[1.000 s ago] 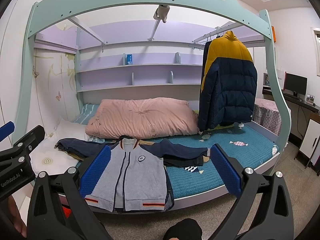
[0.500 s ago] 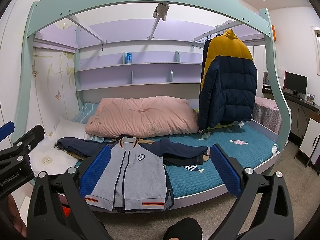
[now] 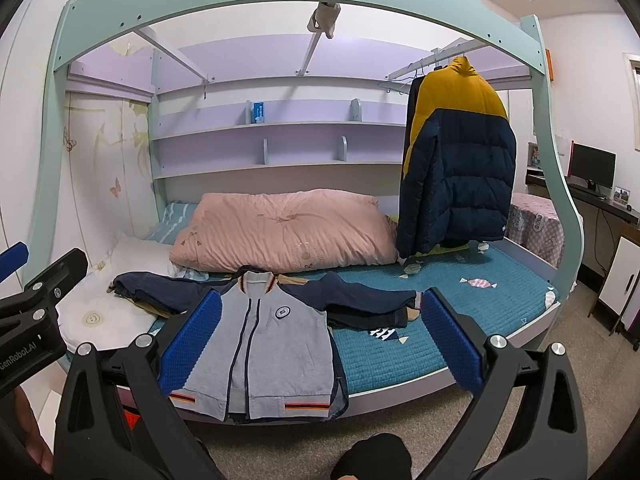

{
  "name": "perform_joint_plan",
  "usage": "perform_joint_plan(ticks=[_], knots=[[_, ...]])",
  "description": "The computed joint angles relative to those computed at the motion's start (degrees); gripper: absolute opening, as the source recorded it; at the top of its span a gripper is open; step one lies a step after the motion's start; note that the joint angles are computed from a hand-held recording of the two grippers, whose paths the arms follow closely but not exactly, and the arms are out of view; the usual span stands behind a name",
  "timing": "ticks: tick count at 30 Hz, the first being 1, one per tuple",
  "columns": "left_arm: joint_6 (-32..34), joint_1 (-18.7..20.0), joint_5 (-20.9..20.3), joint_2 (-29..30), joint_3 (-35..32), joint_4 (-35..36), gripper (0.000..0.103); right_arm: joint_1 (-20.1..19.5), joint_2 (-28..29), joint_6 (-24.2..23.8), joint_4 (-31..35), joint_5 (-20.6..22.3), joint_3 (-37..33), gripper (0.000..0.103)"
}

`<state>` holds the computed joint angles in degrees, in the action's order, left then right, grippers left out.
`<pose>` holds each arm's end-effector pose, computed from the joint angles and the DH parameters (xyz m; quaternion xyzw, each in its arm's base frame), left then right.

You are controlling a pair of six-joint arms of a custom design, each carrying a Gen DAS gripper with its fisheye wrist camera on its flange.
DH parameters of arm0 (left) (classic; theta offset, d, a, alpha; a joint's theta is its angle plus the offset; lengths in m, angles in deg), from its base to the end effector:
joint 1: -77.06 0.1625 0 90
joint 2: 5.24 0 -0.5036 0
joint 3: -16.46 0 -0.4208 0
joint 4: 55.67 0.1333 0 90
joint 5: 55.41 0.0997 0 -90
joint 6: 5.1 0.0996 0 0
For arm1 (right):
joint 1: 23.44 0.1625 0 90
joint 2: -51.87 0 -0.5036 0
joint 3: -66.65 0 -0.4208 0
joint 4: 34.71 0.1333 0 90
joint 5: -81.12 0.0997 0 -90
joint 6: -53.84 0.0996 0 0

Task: Fold large clothes
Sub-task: 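Move both tools down toward the grey-and-navy jacket's sleeves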

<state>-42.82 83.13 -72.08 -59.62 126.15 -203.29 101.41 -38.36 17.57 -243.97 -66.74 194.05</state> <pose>-0.6058 -0.2944 0.2013 0.3036 0.7424 -0.5292 0.2769 0.2685 -0.2999 0.5033 0.1255 -0.7217 0.5701 0.3719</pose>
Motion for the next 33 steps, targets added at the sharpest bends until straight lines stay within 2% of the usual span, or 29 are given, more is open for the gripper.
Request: perform_joint_plan(ticks=[4,8,11,15,18,20,21,23,28,31,33], knots=[[1.4,1.2,-0.2,0.7,-0.4,-1.7,0.098,-1.3,0.4,0.1,0.7,1.1,-0.8,0.096],[6.1,3.4,-0.5,2.5,-2.2,-5.1,0.098,-3.5,1.3,0.3,1.0,2.8,-2.2,0.096],[10.0,5.6,-1.2,4.6,-4.6,-7.9,0.098,-6.8,2.4,0.9,2.1,5.3,-3.4,0.096],[18.7,9.7,-2.6,9.0,-9.1,-15.9,0.098,-11.6,3.9,2.6,5.5,10.0,-5.6,0.096],[23.4,12.9,-4.3,12.3,-13.3,-18.3,0.098,-15.0,6.0,2.6,6.8,13.1,-8.1,0.096],[24.3,14.7,-5.4,13.9,-16.6,-15.8,0.098,-16.8,7.2,3.4,9.3,14.9,-10.4,0.096],[23.4,15.7,-6.3,14.4,-18.7,-12.4,0.098,-17.3,7.7,4.0,11.0,15.5,-11.6,0.096],[20.0,17.3,-8.0,14.9,-22.7,-3.8,0.098,-17.7,9.1,5.4,15.0,14.5,-14.9,0.096],[12.4,19.5,-9.7,15.5,-29.5,11.1,0.098,-17.8,10.8,11.1,24.6,11.3,-20.4,0.096],[9.2,20.5,-10.4,15.3,-29.8,14.8,0.098,-18.1,11.4,12.0,27.0,10.7,-21.2,0.096],[7.8,20.8,-10.0,14.7,-28.1,15.3,0.098,-18.7,11.9,10.9,24.7,11.2,-20.3,0.096]])
